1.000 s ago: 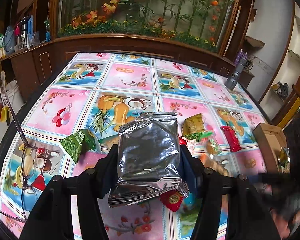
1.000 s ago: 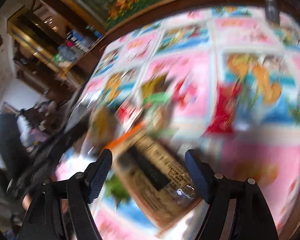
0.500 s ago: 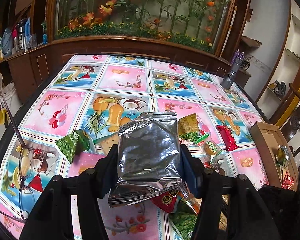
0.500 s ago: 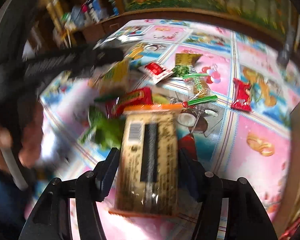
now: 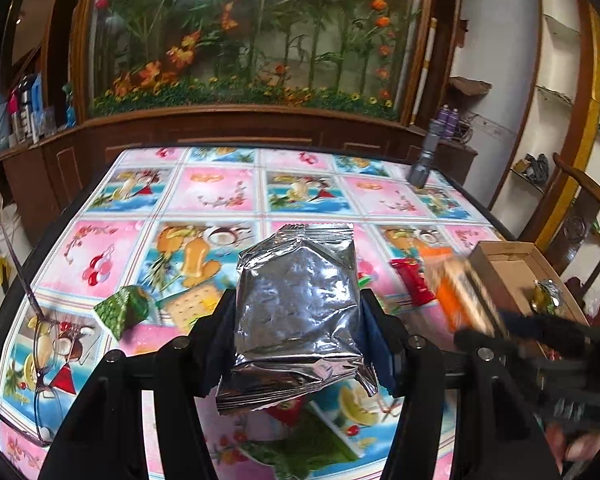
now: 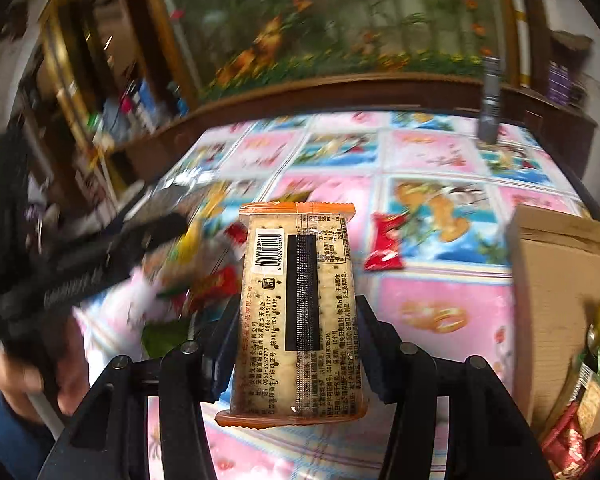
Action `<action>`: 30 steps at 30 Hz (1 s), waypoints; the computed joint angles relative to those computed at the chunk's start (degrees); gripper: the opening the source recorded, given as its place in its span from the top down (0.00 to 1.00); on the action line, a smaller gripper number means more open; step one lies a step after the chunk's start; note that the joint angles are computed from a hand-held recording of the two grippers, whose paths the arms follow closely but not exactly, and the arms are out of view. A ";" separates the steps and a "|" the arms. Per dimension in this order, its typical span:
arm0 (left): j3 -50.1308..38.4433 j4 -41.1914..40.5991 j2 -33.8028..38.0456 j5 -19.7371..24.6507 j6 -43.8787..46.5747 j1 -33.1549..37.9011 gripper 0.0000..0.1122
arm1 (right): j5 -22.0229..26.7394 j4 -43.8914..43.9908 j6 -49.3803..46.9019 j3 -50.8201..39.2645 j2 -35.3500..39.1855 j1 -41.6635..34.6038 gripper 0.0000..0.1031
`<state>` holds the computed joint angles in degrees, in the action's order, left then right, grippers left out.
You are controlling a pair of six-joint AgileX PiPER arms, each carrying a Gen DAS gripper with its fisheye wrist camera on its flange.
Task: Organize snacks
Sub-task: 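Carry both packs to the cardboard box and release them inside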
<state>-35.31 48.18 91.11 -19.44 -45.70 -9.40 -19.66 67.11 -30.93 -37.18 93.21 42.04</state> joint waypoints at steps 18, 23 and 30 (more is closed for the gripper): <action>4.10 -27.64 -1.15 -2.34 26.59 -6.98 0.48 | -1.46 -6.42 10.35 6.95 -8.42 -5.54 0.45; 4.72 -26.36 -1.82 -2.94 24.91 -7.76 0.48 | -0.25 -12.15 16.42 10.65 -13.17 -10.61 0.45; 3.91 -19.52 -2.52 -1.33 16.44 -10.17 0.48 | 3.65 -27.79 30.83 15.73 -20.40 -21.63 0.45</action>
<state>-31.41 28.66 88.58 -20.77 -29.26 -19.58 -16.01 39.32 -0.10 -21.45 72.81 20.41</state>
